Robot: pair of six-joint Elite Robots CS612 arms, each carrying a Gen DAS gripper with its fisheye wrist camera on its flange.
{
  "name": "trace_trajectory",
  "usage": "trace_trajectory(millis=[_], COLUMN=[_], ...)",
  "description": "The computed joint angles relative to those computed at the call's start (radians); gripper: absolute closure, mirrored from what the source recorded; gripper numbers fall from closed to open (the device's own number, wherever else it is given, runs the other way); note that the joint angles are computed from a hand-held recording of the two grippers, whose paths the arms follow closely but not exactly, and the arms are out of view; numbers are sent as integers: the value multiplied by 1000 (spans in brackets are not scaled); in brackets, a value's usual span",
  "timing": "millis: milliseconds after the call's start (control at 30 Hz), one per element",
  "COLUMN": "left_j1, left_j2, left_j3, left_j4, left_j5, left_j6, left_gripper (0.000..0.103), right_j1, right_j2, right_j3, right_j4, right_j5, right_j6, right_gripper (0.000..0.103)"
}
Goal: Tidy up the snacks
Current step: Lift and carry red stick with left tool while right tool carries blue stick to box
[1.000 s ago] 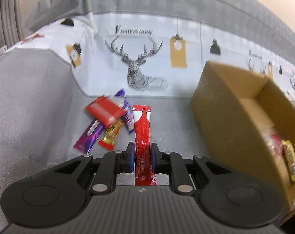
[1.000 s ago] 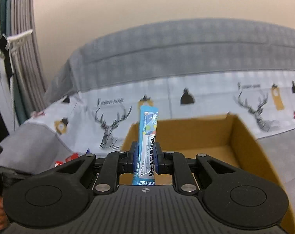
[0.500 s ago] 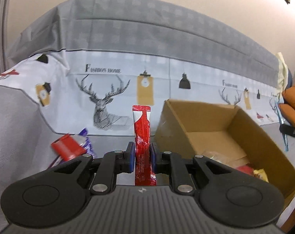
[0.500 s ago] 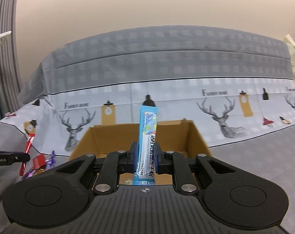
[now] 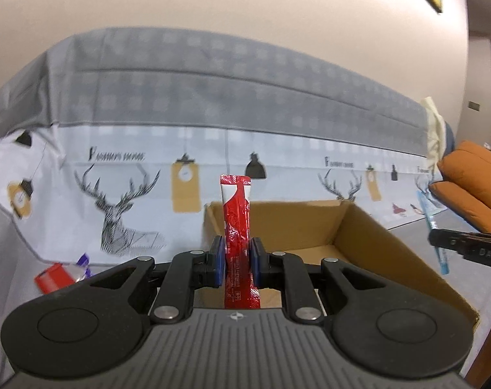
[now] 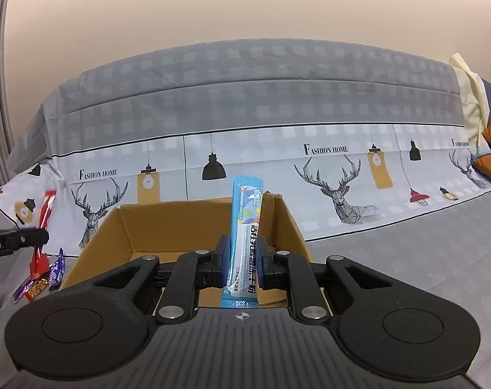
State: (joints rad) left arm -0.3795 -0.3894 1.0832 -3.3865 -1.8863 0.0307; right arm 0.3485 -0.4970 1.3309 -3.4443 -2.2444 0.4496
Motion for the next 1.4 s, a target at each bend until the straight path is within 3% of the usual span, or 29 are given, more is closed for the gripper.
trace_trajectory(millis=[567, 1400], left_j1=[-17, -39], left_j2=[8, 14], left_j3=[9, 10], left_j4=[-83, -89], left_j5=[-79, -140], left_j6=[11, 42], left_gripper=[85, 85], right_j1=[3, 4], right_j2=[26, 35], right_j3=[-65, -88], right_j4=[55, 99], right_j5=[-4, -38], right_j6=[-4, 11], right_gripper=[85, 85])
